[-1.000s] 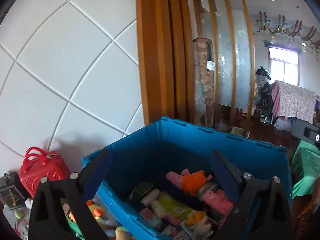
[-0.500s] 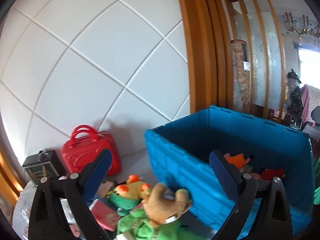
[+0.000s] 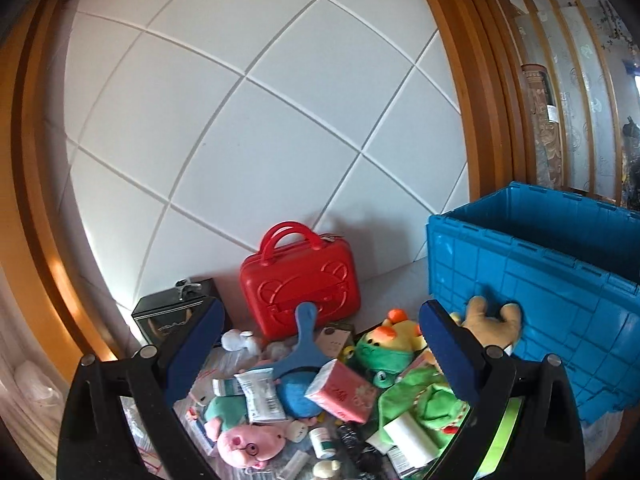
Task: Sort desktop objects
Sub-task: 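Move both open tools back over the pile on the bed, then grasp the pink-and-white medicine box with the right tool while the left grasps the black tape roll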
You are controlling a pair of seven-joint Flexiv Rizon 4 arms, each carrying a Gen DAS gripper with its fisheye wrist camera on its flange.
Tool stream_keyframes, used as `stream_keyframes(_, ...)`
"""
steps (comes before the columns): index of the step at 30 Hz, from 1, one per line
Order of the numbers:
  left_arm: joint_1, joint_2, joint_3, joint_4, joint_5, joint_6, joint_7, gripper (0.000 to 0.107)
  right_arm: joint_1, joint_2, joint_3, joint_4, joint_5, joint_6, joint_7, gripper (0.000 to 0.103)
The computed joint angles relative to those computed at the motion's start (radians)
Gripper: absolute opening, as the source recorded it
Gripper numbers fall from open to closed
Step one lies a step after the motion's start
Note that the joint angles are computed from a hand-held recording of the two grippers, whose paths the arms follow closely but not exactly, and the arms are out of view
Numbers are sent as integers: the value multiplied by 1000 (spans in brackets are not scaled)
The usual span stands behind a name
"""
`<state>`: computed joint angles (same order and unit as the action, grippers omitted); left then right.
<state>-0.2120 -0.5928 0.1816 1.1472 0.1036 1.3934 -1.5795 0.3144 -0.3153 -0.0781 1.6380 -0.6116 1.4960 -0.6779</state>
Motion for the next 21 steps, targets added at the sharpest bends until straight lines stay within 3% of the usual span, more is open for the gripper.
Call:
stream_keyframes(2, 1, 16, 42, 54, 19, 44, -39, 99, 17, -10, 11, 12, 4, -7, 10, 98)
stream_keyframes(5, -39, 25, 160, 105, 63, 64, -144, 99, 29, -34, 41, 19, 20, -34, -9, 98)
stream_keyframes(9, -87, 30, 274, 155, 139, 90, -248, 99, -20, -107, 188, -25, 174, -107, -165, 98)
stream_keyframes(10, -92, 34, 289, 167, 154, 91, -264, 99, -43, -137, 247, -53, 231, -141, -238, 98)
stream_keyframes(13, -80, 44, 293, 206, 182, 105, -287, 100, -38, -204, 303, -103, 308, -229, -343, 98)
stream_keyframes(15, -100, 35, 347, 215, 211, 95, -327, 100, -39, -264, 352, -156, 367, -304, -423, 96)
stream_keyframes(21, -38, 40, 350, 304, 258, 62, -353, 100, 19, -417, 356, -296, 492, -537, -469, 80)
